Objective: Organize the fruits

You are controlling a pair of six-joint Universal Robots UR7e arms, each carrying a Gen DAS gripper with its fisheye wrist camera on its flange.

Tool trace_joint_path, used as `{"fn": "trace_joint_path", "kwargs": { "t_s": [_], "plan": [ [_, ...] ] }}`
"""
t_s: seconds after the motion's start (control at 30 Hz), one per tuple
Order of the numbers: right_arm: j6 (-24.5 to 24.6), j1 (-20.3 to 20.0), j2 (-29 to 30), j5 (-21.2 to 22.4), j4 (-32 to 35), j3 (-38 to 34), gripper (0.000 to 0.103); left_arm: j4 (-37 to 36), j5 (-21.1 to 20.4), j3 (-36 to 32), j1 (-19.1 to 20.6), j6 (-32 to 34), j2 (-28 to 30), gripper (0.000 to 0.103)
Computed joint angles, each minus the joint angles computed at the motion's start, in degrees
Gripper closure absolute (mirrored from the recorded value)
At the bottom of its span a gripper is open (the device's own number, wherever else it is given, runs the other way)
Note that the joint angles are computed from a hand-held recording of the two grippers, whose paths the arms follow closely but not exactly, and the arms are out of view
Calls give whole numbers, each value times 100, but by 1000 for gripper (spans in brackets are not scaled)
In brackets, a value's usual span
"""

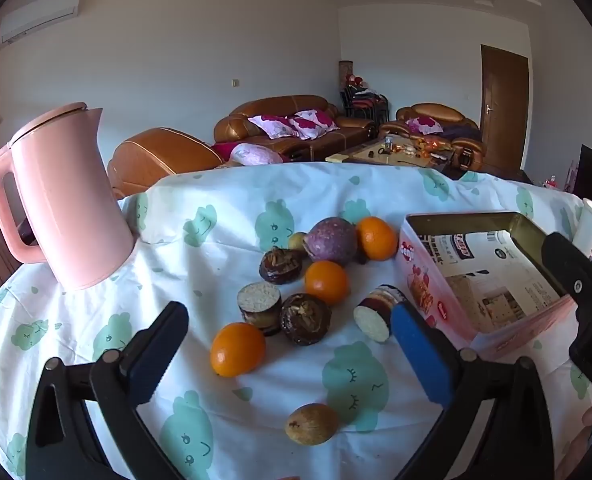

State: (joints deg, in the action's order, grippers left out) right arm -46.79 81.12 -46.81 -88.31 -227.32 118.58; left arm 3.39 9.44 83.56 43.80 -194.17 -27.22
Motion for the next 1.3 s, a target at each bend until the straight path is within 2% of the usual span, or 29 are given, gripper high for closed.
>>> {"fn": "trace_joint_path", "kwargs": {
  "t_s": [0.4, 1.3],
  "plan": [
    [12, 34, 10, -90, 108, -49, 1, 404, 51, -177, 1, -459, 162, 0],
    [35, 13, -15, -83, 121, -10, 1, 391, 150, -100, 33, -487, 85, 0]
  ]
}}
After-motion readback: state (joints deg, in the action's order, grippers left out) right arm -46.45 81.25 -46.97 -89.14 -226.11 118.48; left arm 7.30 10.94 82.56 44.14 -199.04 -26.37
